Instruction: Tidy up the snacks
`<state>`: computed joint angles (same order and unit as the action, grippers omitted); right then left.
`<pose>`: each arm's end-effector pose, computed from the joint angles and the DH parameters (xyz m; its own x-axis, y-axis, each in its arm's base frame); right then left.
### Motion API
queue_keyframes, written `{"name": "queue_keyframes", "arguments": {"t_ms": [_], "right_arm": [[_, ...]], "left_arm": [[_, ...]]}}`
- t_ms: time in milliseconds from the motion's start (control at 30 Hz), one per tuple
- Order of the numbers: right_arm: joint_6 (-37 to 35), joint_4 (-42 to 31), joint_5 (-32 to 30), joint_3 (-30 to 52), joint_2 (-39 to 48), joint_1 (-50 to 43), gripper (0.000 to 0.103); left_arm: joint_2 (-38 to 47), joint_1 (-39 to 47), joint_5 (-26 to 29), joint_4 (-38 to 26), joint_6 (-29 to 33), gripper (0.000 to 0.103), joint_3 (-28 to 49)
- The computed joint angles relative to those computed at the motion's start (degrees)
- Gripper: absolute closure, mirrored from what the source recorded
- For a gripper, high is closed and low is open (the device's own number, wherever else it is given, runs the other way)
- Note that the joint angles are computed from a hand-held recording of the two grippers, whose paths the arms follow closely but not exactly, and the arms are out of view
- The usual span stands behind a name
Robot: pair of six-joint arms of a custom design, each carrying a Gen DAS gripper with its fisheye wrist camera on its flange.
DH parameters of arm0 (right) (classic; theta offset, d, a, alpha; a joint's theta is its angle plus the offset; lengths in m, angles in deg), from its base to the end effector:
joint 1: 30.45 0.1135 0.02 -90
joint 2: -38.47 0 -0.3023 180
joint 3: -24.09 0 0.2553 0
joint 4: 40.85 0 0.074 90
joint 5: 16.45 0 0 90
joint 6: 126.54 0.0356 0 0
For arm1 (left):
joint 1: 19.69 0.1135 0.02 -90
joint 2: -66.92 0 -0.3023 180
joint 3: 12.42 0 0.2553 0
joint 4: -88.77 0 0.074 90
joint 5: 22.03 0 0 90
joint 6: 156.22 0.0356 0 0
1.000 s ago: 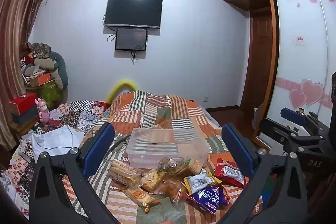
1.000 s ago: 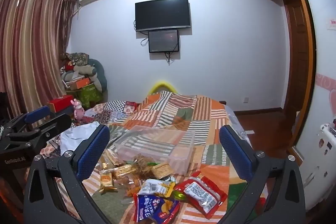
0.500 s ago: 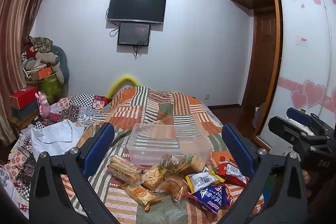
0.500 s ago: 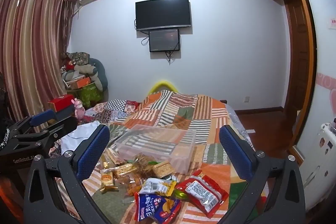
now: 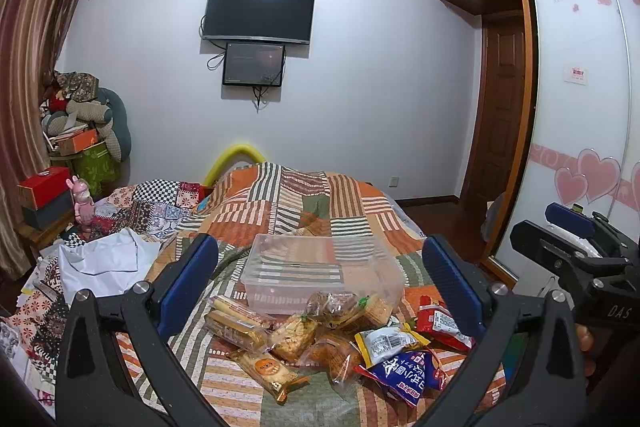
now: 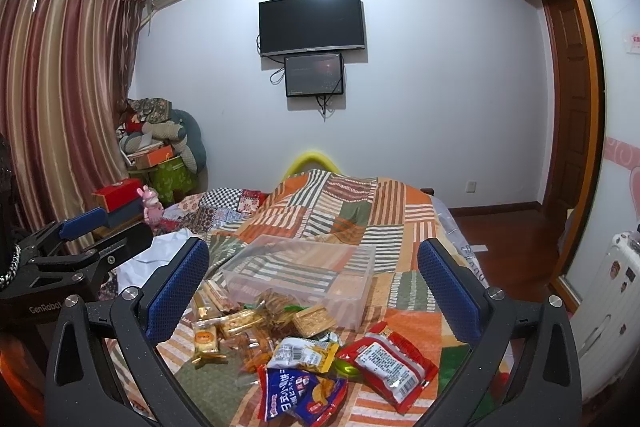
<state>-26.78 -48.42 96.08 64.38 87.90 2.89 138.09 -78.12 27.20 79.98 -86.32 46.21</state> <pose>0.1561 0.0863 0.2718 -0.2708 0.0093 -0.9626 -0.1574 0.9861 0.0538 0.1589 -0.2142 0.3075 -0.2911 -0.0233 -0.9564 0.2414 0.9656 -0.0971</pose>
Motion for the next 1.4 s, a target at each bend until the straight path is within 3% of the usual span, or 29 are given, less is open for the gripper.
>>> {"name": "queue_keyframes", "arguments": {"t_ms": [1400], "right_arm": [[0.74, 0.59, 0.16, -0.3, 1.02, -0.02, 0.0]], "left_arm": [[0.83, -0.25, 0.51, 0.15, 0.1, 0.0, 0.4]]}}
